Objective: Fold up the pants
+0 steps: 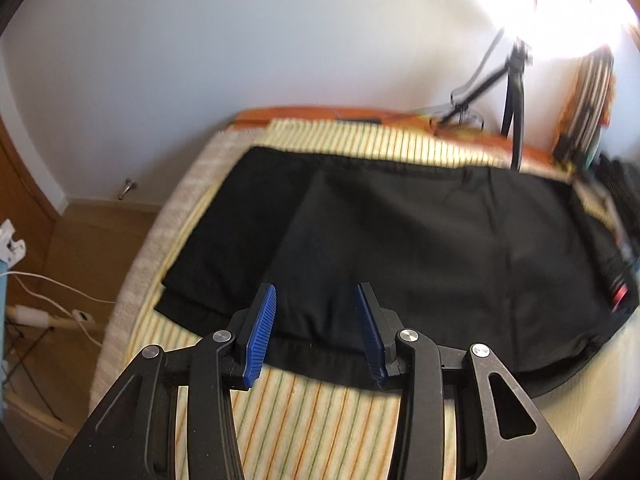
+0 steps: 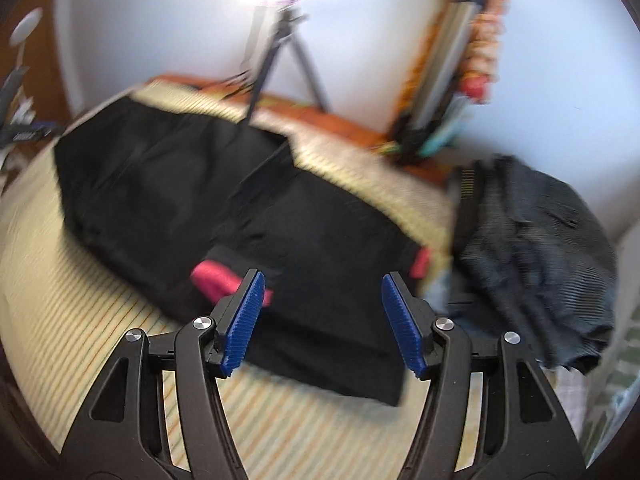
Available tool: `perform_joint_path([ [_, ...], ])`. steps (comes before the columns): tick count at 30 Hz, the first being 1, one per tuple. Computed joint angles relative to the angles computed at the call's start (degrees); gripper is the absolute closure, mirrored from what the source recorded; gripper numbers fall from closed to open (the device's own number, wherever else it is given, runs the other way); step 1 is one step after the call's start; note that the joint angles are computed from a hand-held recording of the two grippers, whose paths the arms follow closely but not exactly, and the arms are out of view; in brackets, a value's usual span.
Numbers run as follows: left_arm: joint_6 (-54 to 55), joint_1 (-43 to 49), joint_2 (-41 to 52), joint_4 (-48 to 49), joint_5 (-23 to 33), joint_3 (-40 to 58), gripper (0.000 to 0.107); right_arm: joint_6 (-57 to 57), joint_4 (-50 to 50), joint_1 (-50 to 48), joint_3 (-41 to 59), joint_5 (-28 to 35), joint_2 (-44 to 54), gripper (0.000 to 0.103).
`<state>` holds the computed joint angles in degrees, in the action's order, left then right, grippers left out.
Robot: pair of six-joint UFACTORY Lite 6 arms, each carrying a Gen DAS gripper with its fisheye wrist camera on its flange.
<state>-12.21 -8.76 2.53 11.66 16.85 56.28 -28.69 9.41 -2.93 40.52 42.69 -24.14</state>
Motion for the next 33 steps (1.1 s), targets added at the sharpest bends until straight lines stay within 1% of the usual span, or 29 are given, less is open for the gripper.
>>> perform_joint_path([
  [1,-1.6,-0.2,1.0,1.4,-0.4,0.0,0.067,1.4,-1.3,2.9,-1.2,-1.0,0.0,0.039],
  [2,-1.6,0.1,2.0,0.8,-0.9,0.1,0.067,2.8,-2.4,5.1,-2.3,-1.9,-0.1,0.039],
  [4,-1.6,0.8,2.3,0.1,-1.2,-0.3,0.067,8.1,-6.7,9.7,-3.2,-5.1,2.2,0.034],
  [5,-1.1,1.4,3.2,-0.5,-1.5,0.0,0.067,10.1,-8.1,11.5,-3.7,-6.4,3.3,0.034],
  [8,0.2,2.6,4.9,-2.3,-2.3,0.3,0.067,11.4,-8.6,13.7,-4.0,-8.5,6.5,0.034],
  [11,2.8,3.5,6.2,-5.0,-2.5,0.9,0.067,18.1,-15.6,17.0,-4.8,-10.4,7.9,0.033],
  [12,2.5,3.6,6.3,-4.7,-2.6,0.9,0.067,19.0,-16.4,17.2,-5.0,-11.0,8.0,0.033],
  [14,3.2,3.6,6.5,-5.6,-2.7,1.3,0.067,18.2,-15.3,16.2,-4.7,-11.3,8.3,0.033],
  [15,4.2,3.7,6.6,-6.5,-2.7,1.5,0.067,17.7,-14.7,15.3,-4.3,-11.2,8.3,0.039],
  [16,4.2,3.5,6.7,-6.5,-2.8,1.7,0.067,16.8,-14.0,14.3,-3.4,-10.6,8.9,0.061],
  [17,3.0,3.2,6.8,-5.4,-2.8,1.8,0.067,15.0,-12.2,13.1,-2.3,-10.1,10.1,0.075],
  [18,2.4,3.1,6.8,-4.7,-2.9,1.9,0.067,11.8,-8.9,11.1,-1.0,-9.2,11.0,0.095],
  [19,2.2,3.0,7.0,-4.5,-2.9,2.0,0.067,10.5,-7.9,9.7,-0.2,-9.1,11.4,0.097],
  [22,0.3,2.8,6.9,-2.7,-3.0,2.0,0.067,10.2,-8.7,6.2,2.8,-9.3,11.6,0.098],
  [25,0.4,3.2,7.2,-2.8,-3.3,2.3,0.067,13.8,-12.7,3.1,7.3,-9.4,14.6,0.098],
  [26,0.9,3.6,7.1,-3.2,-3.4,2.2,0.067,16.2,-15.4,1.9,9.2,-9.8,16.3,0.098],
  [28,1.6,4.3,6.8,-3.7,-3.6,2.0,0.067,24.0,-24.5,0.4,13.1,-10.4,20.9,0.098],
  [29,2.4,4.8,6.8,-4.4,-3.5,2.3,0.067,26.6,-27.1,0.0,14.7,-10.0,22.8,0.095],
  [31,5.5,6.1,6.4,-7.5,-3.4,2.5,0.067,33.4,-33.8,-0.5,17.4,-9.4,25.9,0.083],
  [32,7.7,6.9,6.2,-9.8,-3.4,2.6,0.067,34.8,-35.1,-0.6,17.8,-9.4,25.9,0.079],
  [33,10.9,8.0,5.9,-13.1,-3.3,2.7,0.067,34.1,-34.1,-1.0,17.9,-9.5,25.3,0.07],
])
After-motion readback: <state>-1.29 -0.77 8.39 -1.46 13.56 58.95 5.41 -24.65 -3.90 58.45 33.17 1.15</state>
